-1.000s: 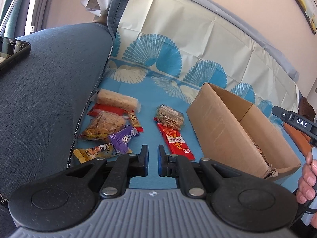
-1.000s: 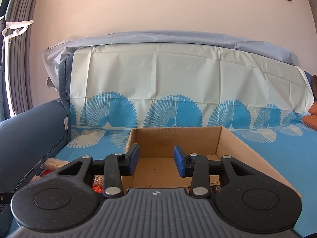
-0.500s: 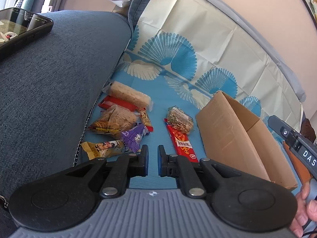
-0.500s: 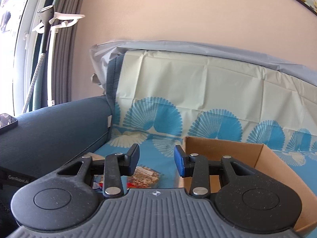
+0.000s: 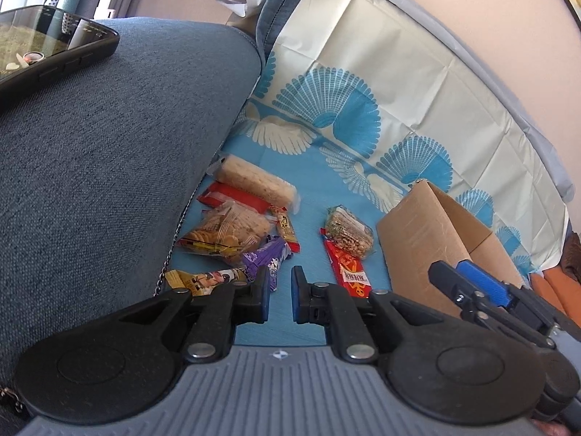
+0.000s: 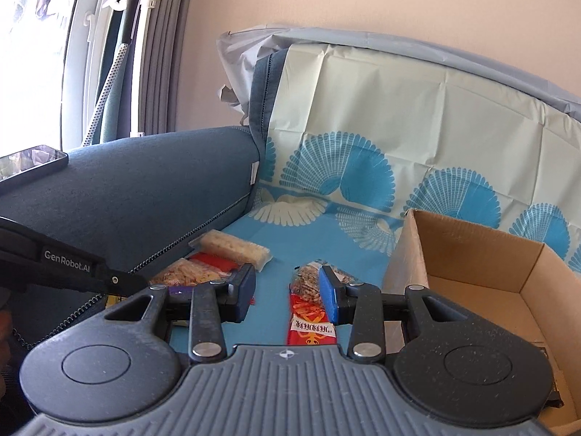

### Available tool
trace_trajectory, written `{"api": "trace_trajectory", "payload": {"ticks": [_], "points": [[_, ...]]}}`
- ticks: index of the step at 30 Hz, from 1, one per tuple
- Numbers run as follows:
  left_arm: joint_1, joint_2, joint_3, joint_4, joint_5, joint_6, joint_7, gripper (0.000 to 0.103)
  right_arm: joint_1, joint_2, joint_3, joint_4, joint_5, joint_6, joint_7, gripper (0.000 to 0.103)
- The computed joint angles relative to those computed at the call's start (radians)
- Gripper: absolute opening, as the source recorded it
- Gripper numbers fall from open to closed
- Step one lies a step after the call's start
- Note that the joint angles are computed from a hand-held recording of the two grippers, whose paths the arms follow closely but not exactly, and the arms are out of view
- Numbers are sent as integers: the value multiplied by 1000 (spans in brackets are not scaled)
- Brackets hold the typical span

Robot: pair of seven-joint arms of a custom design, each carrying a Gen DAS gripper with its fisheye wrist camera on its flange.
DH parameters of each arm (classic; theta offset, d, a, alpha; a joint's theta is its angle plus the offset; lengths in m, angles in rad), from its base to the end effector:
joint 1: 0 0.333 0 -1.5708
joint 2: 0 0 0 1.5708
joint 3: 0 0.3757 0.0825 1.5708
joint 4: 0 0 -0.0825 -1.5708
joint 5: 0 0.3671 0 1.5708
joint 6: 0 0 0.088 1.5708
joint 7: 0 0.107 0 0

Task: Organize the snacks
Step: 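Move the right tool to the red spicy strip pack while the left tool returns to the snacks, then grasp the yellow wafer with the left tool while the right tool grasps the red pack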

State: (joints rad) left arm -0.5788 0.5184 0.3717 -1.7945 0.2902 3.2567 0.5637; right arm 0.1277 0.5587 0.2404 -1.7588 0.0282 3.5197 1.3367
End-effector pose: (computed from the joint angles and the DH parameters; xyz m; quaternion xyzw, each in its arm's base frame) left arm 0.6809 -0.2278 0.4509 -0.7253 0.5052 -0.4231 0.1993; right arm 0.6914 0.2167 0.4705 -0.6941 0.4378 -0.3411 0.4586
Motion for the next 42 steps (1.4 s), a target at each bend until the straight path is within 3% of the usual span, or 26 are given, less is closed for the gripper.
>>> {"api": "trace_trajectory", "payload": {"ticks": [3,6,7,8,9,13,17,21,23,24,25,27,30,31,32,34,36,37,42], "points": [[-45,17,56,17,-3,-16,-12,11,74,22,-73,40,70,-48,-16,41],[-73,39,94,55,25,-68,-32,15,185,59,-191,106,166,-113,-47,42],[-65,43,86,69,37,-89,-37,23,225,77,-238,135,200,-142,-53,43],[-43,46,60,87,48,-117,-33,39,249,95,-268,167,224,-177,-55,49],[-25,49,38,101,61,-136,-29,42,263,115,-287,201,238,-214,-54,52],[-8,68,16,156,112,-230,-45,44,344,209,-424,348,267,-341,11,66],[10,89,-6,207,163,-306,-64,50,345,298,-476,495,229,-459,104,74],[96,118,-114,283,172,-387,-11,54,321,372,-489,621,182,-565,181,75],[140,132,-174,317,171,-431,25,60,289,389,-446,665,161,-626,177,76],[185,142,-238,341,149,-461,76,65,264,395,-409,689,122,-675,195,76],[229,152,-301,364,124,-493,126,71,263,391,-406,680,152,-669,187,76],[267,164,-352,388,117,-534,138,70,231,385,-356,687,147,-698,189,74],[312,170,-414,397,108,-556,162,69,203,359,-302,644,130,-664,165,53],[334,174,-444,404,88,-571,188,68,201,351,-296,629,124,-653,157,52],[354,181,-473,412,63,-584,213,64,192,341,-279,612,124,-645,142,50],[353,179,-468,408,55,-588,207,56,169,320,-238,580,135,-634,101,48],[343,173,-457,401,63,-590,196,40,154,295,-212,545,147,-625,63,45],[337,169,-451,396,69,-590,189,22,148,281,-202,526,155,-624,47,44],[326,135,-437,338,107,-531,155,13,125,196,-173,424,198,-642,-7,41]]}}
